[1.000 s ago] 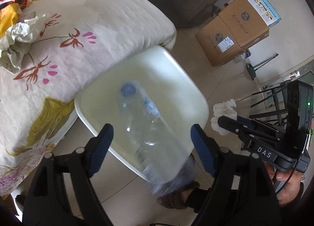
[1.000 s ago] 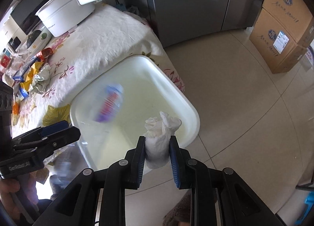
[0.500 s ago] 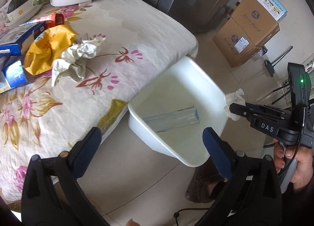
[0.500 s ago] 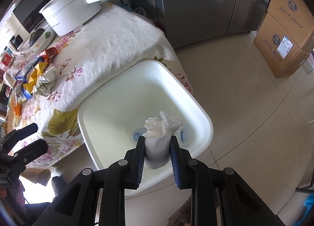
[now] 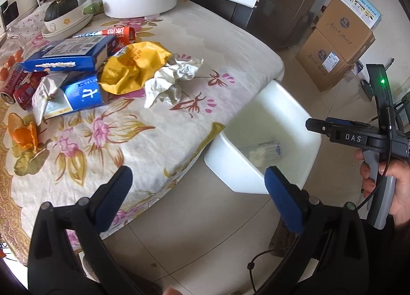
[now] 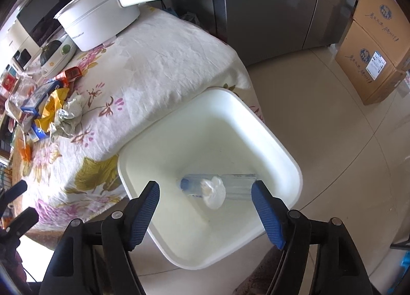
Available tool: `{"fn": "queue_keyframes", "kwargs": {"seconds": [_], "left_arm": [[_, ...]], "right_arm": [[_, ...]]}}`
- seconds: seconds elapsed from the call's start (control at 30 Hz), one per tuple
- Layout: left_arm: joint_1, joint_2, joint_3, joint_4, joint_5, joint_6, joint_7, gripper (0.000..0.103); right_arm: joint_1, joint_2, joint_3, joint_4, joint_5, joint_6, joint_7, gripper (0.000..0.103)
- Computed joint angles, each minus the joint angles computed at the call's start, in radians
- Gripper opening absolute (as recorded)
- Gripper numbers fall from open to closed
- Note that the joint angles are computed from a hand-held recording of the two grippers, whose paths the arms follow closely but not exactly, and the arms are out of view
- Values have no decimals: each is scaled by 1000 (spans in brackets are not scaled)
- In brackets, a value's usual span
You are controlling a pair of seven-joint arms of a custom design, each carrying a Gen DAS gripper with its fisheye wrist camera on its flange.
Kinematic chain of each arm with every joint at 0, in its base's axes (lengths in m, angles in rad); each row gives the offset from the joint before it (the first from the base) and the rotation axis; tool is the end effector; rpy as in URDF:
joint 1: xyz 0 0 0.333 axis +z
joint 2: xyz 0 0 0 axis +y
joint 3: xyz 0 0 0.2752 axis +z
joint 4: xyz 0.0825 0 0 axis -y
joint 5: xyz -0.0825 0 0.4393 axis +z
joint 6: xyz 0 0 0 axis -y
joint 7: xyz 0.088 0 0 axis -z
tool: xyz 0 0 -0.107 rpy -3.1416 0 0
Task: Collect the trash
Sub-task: 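Grasp the orange peel with the left gripper while the right gripper grasps crumpled white paper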
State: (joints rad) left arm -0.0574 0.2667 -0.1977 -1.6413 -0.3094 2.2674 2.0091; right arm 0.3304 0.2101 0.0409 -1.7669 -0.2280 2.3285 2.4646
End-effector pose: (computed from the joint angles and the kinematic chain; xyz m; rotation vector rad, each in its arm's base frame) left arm 0.6915 -0.1774 0.4450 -1.4961 2.5830 -0.7238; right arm 0.6485 0.2469 0.4175 -1.5526 2.3353 -0.3328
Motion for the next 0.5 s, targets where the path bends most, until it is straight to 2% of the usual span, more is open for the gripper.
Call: {"fn": "queue_keyframes", "kwargs": {"seconds": [0.27,0.5], "left_arm": [[36,-17,27,-9,5,-1,-8,102],[74,-17,56,-13,32,32,-39,102]], "right_arm": [[32,82,0,131,-29,-27,5,78],[79,182,-6,287,-65,-41,-26,81]]}}
